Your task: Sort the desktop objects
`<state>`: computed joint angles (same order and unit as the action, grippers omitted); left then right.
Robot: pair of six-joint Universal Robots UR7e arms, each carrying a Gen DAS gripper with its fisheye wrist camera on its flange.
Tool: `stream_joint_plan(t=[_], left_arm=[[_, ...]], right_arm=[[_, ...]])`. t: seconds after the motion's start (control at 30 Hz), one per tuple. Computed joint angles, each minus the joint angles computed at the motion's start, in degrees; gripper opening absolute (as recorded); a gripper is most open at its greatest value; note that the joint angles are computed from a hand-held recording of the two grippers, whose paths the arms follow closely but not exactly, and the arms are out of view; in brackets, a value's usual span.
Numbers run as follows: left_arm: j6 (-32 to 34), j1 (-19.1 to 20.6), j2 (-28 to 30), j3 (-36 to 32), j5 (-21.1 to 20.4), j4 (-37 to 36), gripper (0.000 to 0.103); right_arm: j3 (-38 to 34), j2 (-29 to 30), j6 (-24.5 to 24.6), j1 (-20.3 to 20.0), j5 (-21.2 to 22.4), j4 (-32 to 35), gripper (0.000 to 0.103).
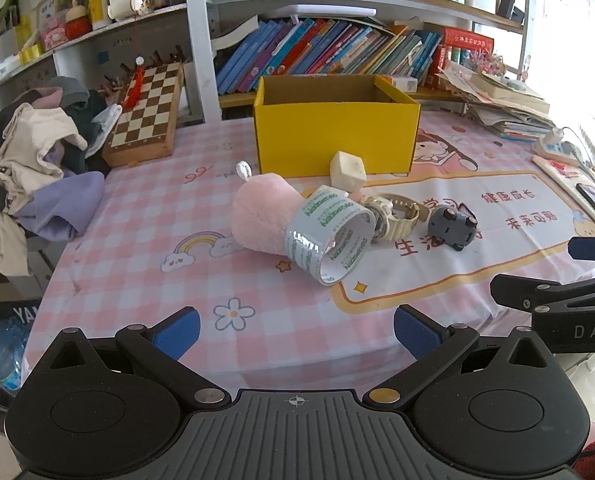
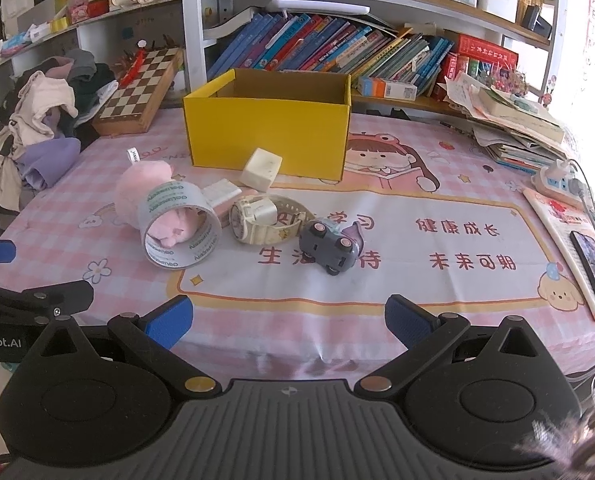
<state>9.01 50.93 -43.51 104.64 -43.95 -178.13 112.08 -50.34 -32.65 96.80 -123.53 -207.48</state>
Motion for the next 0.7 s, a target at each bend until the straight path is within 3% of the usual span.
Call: stream_joint_plan(t=[0.7], left_arm=[[1.6, 1.1, -1.3, 0.4, -3.2, 0.7, 0.103]], right_arm=[[-1.1, 0.7, 1.8, 0.7, -0.4, 1.2, 0.103]])
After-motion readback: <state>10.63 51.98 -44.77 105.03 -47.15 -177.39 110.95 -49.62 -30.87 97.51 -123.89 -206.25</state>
